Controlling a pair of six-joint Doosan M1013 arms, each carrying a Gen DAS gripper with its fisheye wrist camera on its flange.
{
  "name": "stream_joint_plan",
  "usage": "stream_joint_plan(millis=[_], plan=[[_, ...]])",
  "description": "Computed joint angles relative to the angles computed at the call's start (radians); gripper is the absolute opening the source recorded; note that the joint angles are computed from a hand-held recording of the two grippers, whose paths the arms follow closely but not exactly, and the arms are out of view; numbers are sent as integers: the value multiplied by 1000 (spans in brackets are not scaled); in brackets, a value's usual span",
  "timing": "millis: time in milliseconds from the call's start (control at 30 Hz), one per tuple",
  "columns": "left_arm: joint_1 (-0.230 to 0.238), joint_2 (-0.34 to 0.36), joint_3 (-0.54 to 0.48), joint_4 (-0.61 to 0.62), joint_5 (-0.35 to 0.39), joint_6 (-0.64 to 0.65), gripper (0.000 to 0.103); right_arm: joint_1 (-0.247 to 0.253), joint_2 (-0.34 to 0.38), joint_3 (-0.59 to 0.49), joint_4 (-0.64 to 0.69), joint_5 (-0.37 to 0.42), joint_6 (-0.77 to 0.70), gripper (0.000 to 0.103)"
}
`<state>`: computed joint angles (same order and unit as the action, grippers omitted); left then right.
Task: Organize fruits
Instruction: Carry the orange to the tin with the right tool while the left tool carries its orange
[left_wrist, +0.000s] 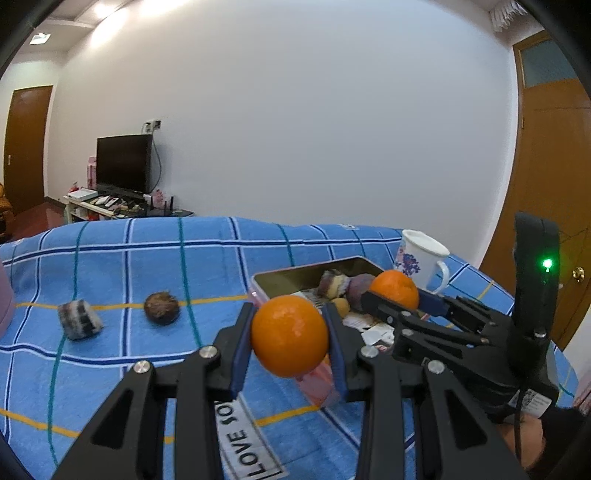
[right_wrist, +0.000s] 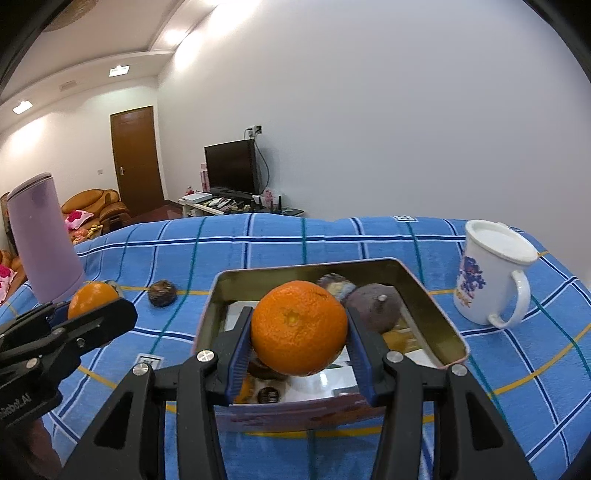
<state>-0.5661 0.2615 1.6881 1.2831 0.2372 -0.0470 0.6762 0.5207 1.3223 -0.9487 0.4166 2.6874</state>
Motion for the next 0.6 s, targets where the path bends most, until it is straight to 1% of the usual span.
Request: stream_joint_plan(millis=[333,400,500,600], plan=[[-12,49,-72,-103,-39,130,38,-37,-13,19,-50,40,77,50],[-14,59,-87,-132,-42,162,38,-43,-14,20,-55,48,86,50],[-20,78,-115,-176,-28,216,38,-52,-13,17,-46,55,83,50],[-18,98,-145,-283,-26,303,38,-57,-8,8,-40,62,73,50]])
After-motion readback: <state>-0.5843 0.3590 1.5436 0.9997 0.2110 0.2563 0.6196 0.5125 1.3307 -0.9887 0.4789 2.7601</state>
